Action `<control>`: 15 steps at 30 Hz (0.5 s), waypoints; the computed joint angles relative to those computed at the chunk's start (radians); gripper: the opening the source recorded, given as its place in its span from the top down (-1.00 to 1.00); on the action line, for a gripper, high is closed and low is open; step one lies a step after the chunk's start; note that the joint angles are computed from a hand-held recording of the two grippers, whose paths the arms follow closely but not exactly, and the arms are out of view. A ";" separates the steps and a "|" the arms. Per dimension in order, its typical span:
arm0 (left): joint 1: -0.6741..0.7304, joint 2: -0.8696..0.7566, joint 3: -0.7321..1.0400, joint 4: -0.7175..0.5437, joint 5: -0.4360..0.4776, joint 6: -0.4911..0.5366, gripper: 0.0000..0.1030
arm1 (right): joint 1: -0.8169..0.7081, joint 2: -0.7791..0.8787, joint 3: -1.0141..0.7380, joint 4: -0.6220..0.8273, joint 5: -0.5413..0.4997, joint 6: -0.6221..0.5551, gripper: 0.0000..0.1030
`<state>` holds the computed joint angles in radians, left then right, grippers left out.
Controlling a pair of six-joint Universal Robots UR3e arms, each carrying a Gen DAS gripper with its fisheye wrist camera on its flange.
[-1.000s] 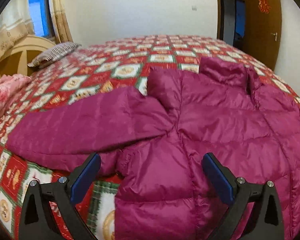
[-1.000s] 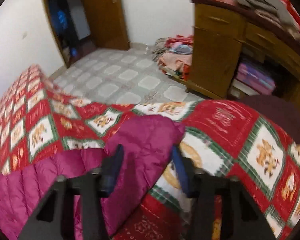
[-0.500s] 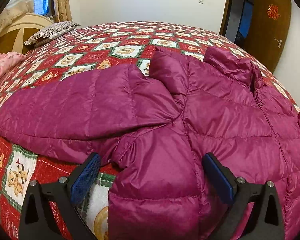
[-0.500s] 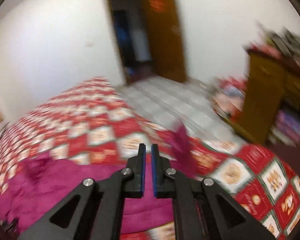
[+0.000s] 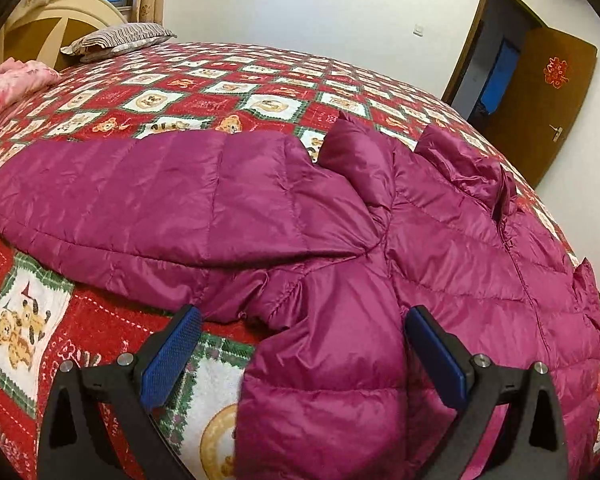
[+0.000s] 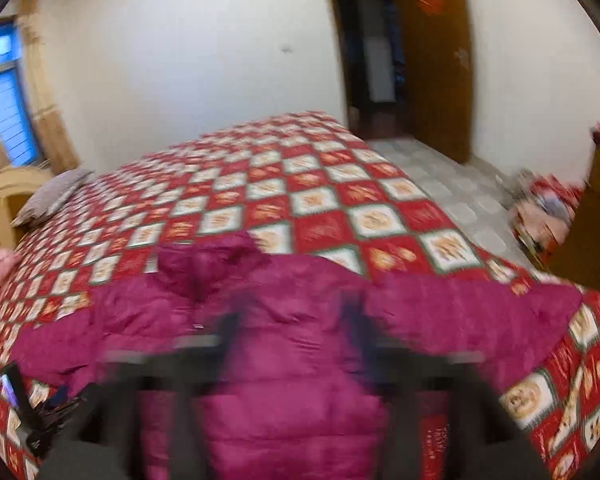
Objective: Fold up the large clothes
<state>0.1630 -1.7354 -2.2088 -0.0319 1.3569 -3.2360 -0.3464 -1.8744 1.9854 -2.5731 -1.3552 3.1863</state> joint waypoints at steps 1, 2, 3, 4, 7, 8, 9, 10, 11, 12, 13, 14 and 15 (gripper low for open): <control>0.002 -0.003 0.003 -0.001 -0.002 0.001 -0.98 | -0.042 -0.015 0.030 -0.028 -0.014 0.007 -0.99; 0.002 -0.006 0.005 -0.001 -0.002 0.002 -0.98 | -0.124 -0.053 0.090 -0.077 -0.026 -0.002 -0.99; 0.003 -0.006 0.005 -0.001 -0.002 0.004 -0.98 | -0.175 -0.071 0.114 -0.091 -0.042 -0.014 -0.99; 0.003 -0.006 0.006 -0.002 -0.001 0.004 -0.98 | -0.237 -0.072 0.127 -0.099 -0.053 -0.038 -0.99; -0.005 -0.011 0.013 -0.006 0.014 0.005 -0.98 | -0.426 0.016 0.128 -0.138 -0.115 -0.097 -0.99; -0.010 -0.014 0.018 -0.010 0.023 0.006 -0.98 | -0.472 0.075 0.106 -0.151 -0.139 -0.114 -0.98; -0.015 -0.018 0.024 -0.014 0.032 0.007 -0.98 | -0.506 0.145 0.065 -0.144 -0.171 -0.127 -0.97; -0.022 -0.022 0.031 -0.020 0.043 0.007 -0.98 | -0.541 0.208 0.031 -0.140 -0.190 -0.134 -0.97; -0.029 -0.026 0.038 -0.025 0.053 0.008 -0.98 | -0.569 0.253 0.005 -0.127 -0.193 -0.133 -0.95; -0.043 -0.033 0.050 -0.033 0.073 0.005 -0.98 | -0.591 0.289 -0.021 -0.112 -0.193 -0.128 -0.93; -0.050 -0.037 0.057 -0.039 0.085 0.006 -0.98 | -0.616 0.342 -0.051 -0.112 -0.195 -0.117 -0.91; -0.055 -0.040 0.062 -0.043 0.095 0.007 -0.98 | -0.623 0.368 -0.070 -0.110 -0.194 -0.115 -0.91; -0.062 -0.044 0.069 -0.048 0.108 0.008 -0.98 | -0.620 0.414 -0.103 -0.109 -0.199 -0.123 -0.90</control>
<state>0.1007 -1.7790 -2.1403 -0.0801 1.4647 -3.2281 -0.9669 -1.4605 1.8829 -2.6818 -1.5542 3.0630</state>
